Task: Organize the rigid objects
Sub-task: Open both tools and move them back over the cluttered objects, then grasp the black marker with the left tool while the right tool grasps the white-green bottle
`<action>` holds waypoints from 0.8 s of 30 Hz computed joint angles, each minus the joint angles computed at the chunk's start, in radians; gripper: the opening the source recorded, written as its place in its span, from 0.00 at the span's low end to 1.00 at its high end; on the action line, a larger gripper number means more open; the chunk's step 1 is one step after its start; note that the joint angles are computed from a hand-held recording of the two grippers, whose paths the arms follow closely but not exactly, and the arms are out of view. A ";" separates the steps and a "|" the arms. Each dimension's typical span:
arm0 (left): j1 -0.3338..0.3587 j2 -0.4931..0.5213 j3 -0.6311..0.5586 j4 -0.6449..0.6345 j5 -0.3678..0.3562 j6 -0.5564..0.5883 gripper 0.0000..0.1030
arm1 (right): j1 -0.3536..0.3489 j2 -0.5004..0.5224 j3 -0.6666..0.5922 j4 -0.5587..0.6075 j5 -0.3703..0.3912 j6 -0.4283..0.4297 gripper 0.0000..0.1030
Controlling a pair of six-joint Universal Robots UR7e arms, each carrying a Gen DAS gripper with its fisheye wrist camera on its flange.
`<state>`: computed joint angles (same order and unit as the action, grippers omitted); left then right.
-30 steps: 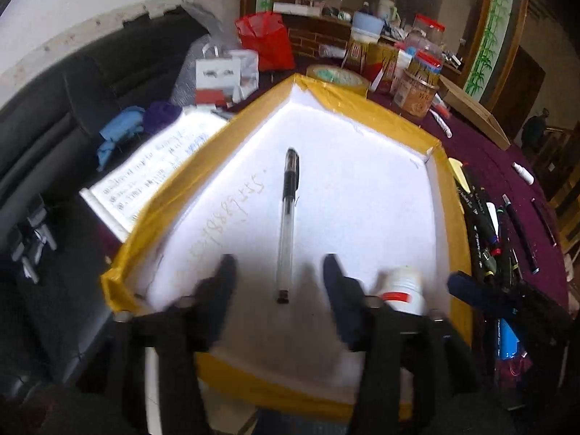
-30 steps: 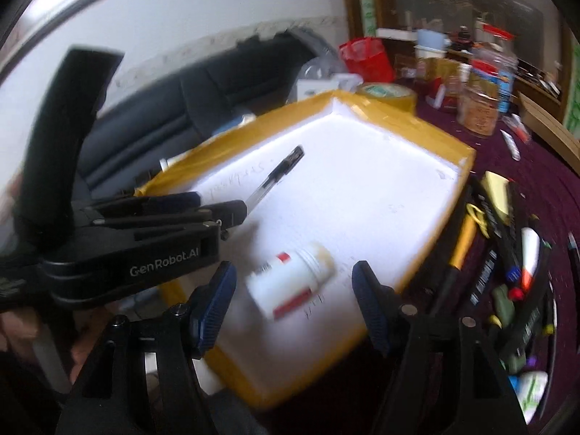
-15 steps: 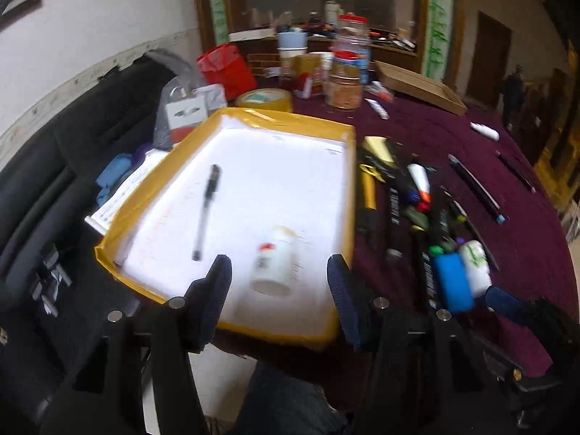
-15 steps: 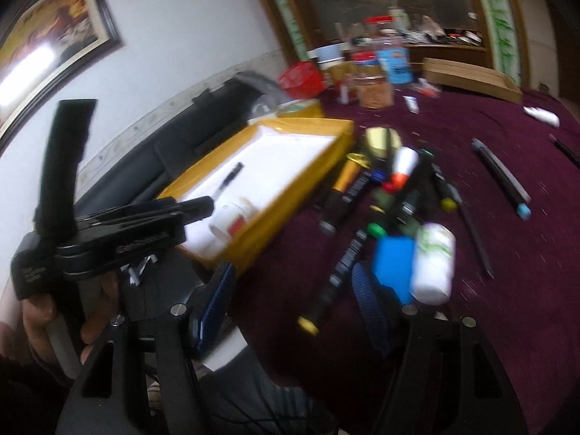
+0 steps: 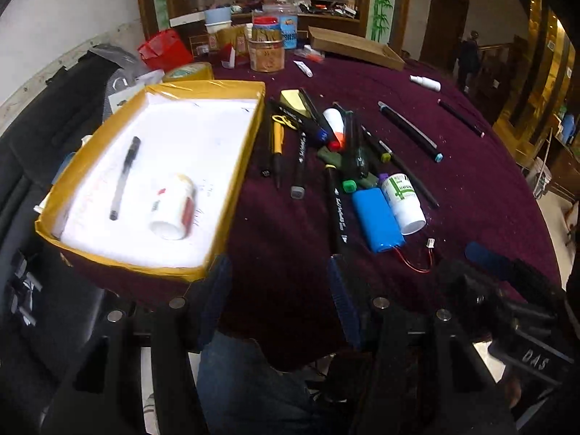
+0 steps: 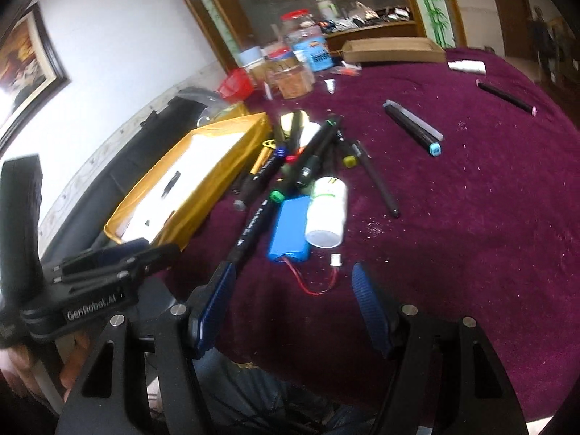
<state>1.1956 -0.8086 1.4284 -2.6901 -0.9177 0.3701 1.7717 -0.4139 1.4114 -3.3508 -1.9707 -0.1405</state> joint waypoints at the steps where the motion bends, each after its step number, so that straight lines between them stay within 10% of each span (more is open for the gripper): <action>1: 0.001 0.002 -0.001 0.006 -0.005 0.001 0.52 | -0.002 0.000 -0.006 0.009 -0.004 0.008 0.60; 14: 0.011 0.049 -0.069 0.067 -0.035 0.051 0.52 | -0.050 0.076 -0.229 0.207 0.010 0.102 0.58; 16: 0.010 0.066 -0.089 0.082 -0.033 0.059 0.52 | -0.053 0.083 -0.242 0.220 0.007 0.113 0.37; 24: 0.017 0.122 -0.192 0.223 -0.085 0.033 0.52 | -0.064 0.048 -0.157 0.126 0.042 0.117 0.29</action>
<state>1.2128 -0.6868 1.2360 -2.4673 -1.0022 0.4028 1.7076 -0.3660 1.2544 -3.2249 -1.9289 -0.0234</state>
